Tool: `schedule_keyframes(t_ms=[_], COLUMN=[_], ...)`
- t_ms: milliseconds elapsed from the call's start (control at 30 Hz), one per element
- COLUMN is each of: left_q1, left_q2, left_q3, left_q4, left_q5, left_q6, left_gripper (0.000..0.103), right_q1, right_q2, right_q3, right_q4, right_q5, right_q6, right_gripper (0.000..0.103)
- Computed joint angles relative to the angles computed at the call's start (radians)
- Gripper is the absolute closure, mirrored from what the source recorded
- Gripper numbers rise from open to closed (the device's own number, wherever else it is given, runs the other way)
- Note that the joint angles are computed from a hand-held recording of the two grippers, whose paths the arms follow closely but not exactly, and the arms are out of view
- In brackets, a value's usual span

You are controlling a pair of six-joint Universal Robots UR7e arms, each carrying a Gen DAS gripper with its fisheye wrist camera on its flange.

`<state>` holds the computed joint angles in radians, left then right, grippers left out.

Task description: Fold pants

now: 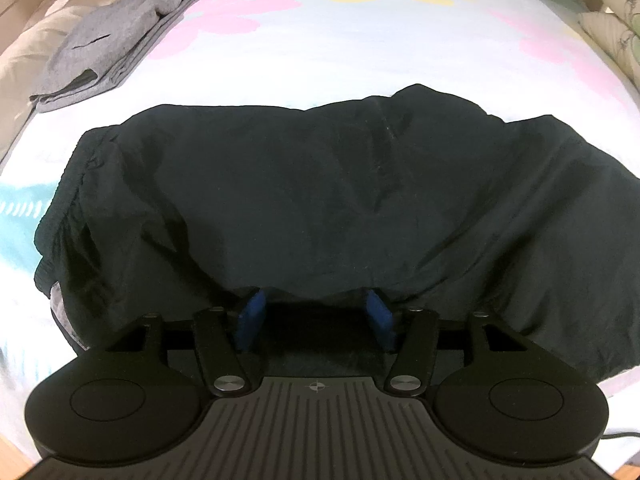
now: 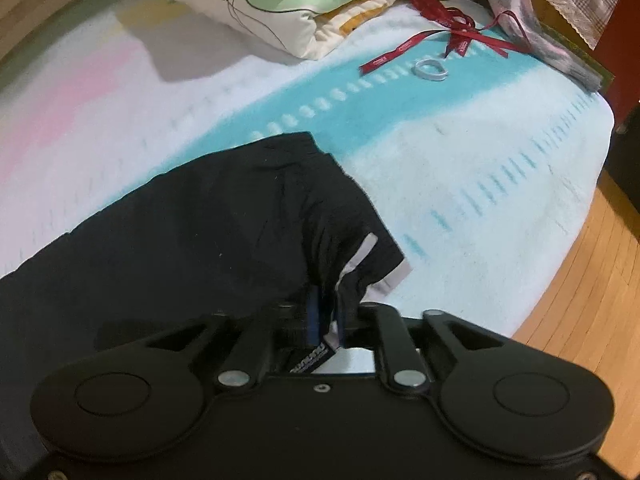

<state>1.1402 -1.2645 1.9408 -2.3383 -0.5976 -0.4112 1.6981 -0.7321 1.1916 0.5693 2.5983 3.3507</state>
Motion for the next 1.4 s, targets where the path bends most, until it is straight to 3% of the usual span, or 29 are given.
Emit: schedule_keyframes(t_ms=[33, 67, 167, 267, 333, 433, 567, 700, 767, 900, 1067, 1167, 1233, 1400], left_q1=[0.000, -0.002, -0.016, -0.034, -0.038, -0.045, -0.057, -0.061, -0.061, -0.050, -0.015, 0.006, 0.020, 0.015], left_q2=[-0.002, -0.005, -0.020, -0.036, -0.049, -0.072, -0.088, -0.113, -0.119, -0.101, -0.068, -0.051, -0.034, -0.011], left_q3=[0.002, 0.006, 0.017, 0.031, 0.046, 0.068, 0.102, 0.142, 0.160, 0.158, 0.118, 0.096, 0.078, 0.088], left_q4=[0.002, 0.003, 0.062, 0.120, 0.124, 0.141, 0.099, -0.046, -0.166, -0.335, -0.332, -0.324, -0.315, -0.289], left_q5=[-0.001, 0.000, 0.016, 0.031, 0.029, 0.016, 0.023, 0.020, 0.027, 0.031, -0.017, -0.067, -0.092, -0.030], left_q6=[-0.003, -0.001, -0.002, 0.012, 0.024, 0.016, 0.050, 0.115, 0.146, 0.171, 0.121, 0.093, 0.083, 0.084], left_gripper=[0.045, 0.045, 0.044, 0.043, 0.042, 0.042, 0.042, 0.043, 0.043, 0.042, 0.042, 0.042, 0.042, 0.042], right_q1=[-0.001, -0.003, 0.009, 0.028, 0.043, 0.065, 0.100, 0.139, 0.162, 0.197, 0.209, 0.195, 0.189, 0.202], right_q2=[-0.010, -0.025, -0.075, -0.152, -0.182, -0.166, -0.041, 0.166, 0.264, 0.390, 0.519, 0.471, 0.460, 0.473], right_q3=[0.011, 0.028, 0.101, 0.210, 0.259, 0.266, 0.170, -0.031, -0.117, -0.204, -0.345, -0.253, -0.244, -0.260], right_q4=[-0.015, -0.046, -0.201, -0.448, -0.567, -0.617, -0.519, -0.255, -0.171, -0.138, 0.034, -0.029, 0.012, 0.121], right_q5=[-0.015, -0.026, 0.000, -0.004, -0.059, -0.189, -0.369, -0.516, -0.550, -0.578, -0.542, -0.582, -0.607, -0.594], right_q6=[0.010, 0.018, -0.021, -0.139, -0.218, -0.333, -0.495, -0.643, -0.732, -0.893, -0.876, -0.871, -0.871, -0.970], right_gripper=[0.012, 0.001, 0.002, 0.001, 0.000, 0.000, 0.000, 0.000, 0.000, 0.000, 0.000, 0.000, 0.000, 0.000])
